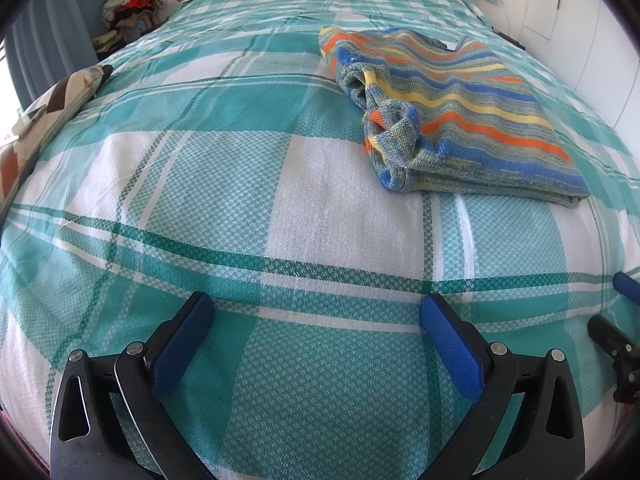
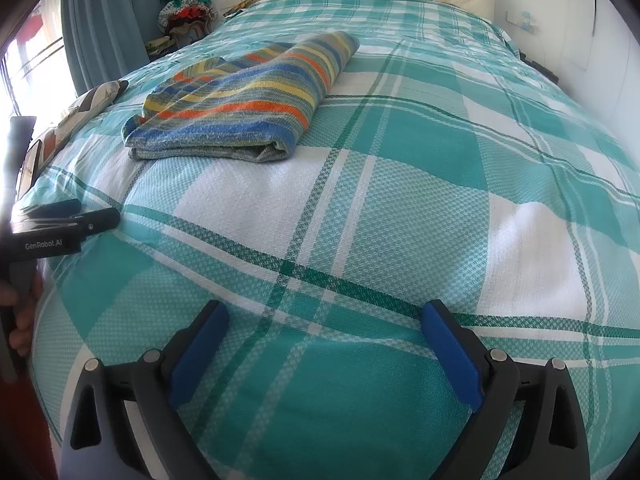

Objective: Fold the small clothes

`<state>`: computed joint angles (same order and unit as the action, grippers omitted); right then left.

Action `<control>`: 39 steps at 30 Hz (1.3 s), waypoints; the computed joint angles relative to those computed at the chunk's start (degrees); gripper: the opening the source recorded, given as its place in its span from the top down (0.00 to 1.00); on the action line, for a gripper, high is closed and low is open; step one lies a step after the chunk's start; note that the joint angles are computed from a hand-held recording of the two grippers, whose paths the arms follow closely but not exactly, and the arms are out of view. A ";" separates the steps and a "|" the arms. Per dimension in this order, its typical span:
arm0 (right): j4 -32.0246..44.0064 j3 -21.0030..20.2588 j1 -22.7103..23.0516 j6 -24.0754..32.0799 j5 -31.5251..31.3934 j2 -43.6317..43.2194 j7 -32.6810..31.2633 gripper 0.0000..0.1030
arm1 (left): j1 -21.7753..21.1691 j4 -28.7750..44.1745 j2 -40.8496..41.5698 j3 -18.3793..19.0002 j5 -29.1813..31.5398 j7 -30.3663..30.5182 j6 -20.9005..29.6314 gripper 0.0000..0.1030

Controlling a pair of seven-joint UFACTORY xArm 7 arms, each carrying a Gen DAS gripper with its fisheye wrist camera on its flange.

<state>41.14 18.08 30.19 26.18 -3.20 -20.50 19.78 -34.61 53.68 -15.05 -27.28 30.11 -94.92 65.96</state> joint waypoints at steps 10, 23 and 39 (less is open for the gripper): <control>5.80 -4.72 2.40 8.59 8.77 -0.63 -6.68 0.07 | 2.93 -7.09 -15.28 3.49 -7.45 1.98 -12.41 0.05; 50.16 -3.87 -3.63 11.81 26.52 38.93 -17.92 0.10 | 12.66 1.66 4.75 15.80 -19.10 29.59 -33.07 0.20; 48.66 -0.77 -2.74 4.79 29.07 32.41 -19.76 0.75 | 14.66 11.98 0.37 10.34 -13.81 35.76 -25.13 0.81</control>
<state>89.81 17.31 27.44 30.96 25.87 11.91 0.03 -19.96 65.66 -14.69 -16.94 16.30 -59.17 40.82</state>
